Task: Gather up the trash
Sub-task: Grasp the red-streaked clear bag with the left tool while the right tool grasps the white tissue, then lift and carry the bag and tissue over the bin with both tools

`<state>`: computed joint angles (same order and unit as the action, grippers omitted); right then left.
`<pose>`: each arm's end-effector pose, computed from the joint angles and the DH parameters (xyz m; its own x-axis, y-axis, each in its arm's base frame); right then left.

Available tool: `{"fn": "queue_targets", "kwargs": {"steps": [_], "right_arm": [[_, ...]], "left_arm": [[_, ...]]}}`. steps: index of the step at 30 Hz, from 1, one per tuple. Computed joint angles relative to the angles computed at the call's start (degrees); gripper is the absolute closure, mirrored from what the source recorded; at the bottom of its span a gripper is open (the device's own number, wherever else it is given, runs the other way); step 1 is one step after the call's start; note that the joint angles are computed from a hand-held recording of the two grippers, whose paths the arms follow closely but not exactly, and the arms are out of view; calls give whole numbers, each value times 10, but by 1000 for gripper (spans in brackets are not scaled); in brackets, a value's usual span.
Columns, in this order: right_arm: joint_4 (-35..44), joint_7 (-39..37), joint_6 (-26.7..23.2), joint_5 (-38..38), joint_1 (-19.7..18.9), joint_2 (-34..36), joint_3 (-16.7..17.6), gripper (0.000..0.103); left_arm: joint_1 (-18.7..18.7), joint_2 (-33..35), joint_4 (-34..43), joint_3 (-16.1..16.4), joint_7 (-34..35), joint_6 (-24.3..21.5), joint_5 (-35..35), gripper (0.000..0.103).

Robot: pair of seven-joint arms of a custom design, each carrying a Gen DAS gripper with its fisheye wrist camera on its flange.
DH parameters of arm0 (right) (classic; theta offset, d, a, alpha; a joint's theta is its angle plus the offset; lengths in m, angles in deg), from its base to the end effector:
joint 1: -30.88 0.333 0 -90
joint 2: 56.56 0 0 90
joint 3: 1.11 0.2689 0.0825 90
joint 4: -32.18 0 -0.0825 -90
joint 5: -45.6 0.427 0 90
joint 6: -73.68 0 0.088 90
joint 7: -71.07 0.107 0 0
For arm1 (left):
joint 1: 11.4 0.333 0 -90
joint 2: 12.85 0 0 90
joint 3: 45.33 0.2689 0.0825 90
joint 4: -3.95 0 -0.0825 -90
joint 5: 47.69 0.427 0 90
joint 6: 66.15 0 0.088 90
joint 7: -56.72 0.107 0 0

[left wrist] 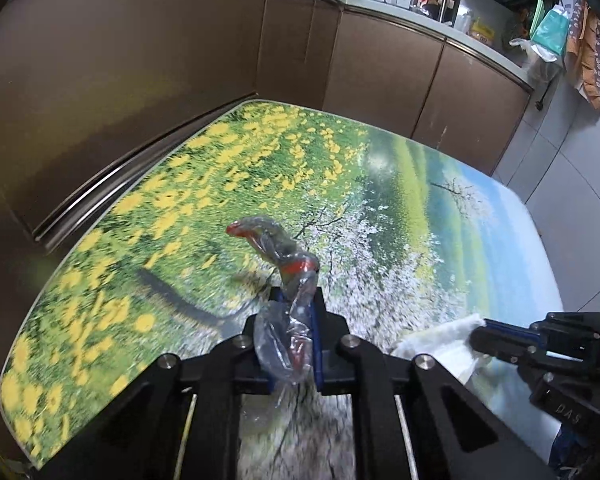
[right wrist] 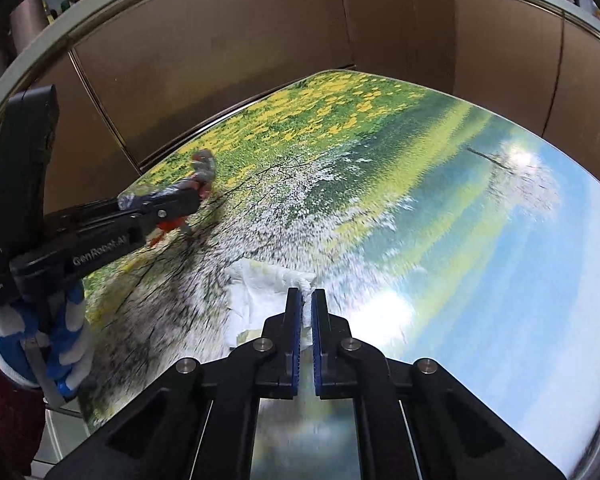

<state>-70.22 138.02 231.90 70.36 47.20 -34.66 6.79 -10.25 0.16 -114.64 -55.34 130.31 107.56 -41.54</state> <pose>0.6544 0.2672 0.3378 0.4750 -0.8618 -0.1777 -0.7547 -0.2952 -0.5858 0.6432 -0.1054 0.3364 -0.0082 -0.9886 0.1503 -0.7483 -0.0936 -0.6567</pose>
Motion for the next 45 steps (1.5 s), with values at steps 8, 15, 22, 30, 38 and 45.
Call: {"fn": "queue_targets", "kwargs": {"steps": [8, 15, 22, 30, 38, 45], "right_arm": [[-117, -73, 38, 101, -25, -111, 16, 99], [-223, -142, 74, 206, -5, -224, -5, 99], [-320, -184, 108, 283, 30, -329, -56, 99], [-425, -160, 148, 276, 33, -439, -112, 99], [-510, -56, 192, 187, -49, -509, -129, 99], [-530, 35, 216, 110, -151, -492, -106, 99]], "left_arm": [[-18, -105, -103, 7, -20, 16, 0, 92], [-50, -181, -166, 17, -43, 24, 16, 92], [-93, -221, -190, 17, -45, 21, 20, 92], [-161, -187, -146, 13, 16, 12, -34, 92], [-185, -81, -19, -49, 87, -28, -74, 92], [-215, 68, 166, -89, 98, -98, -10, 92]]}}
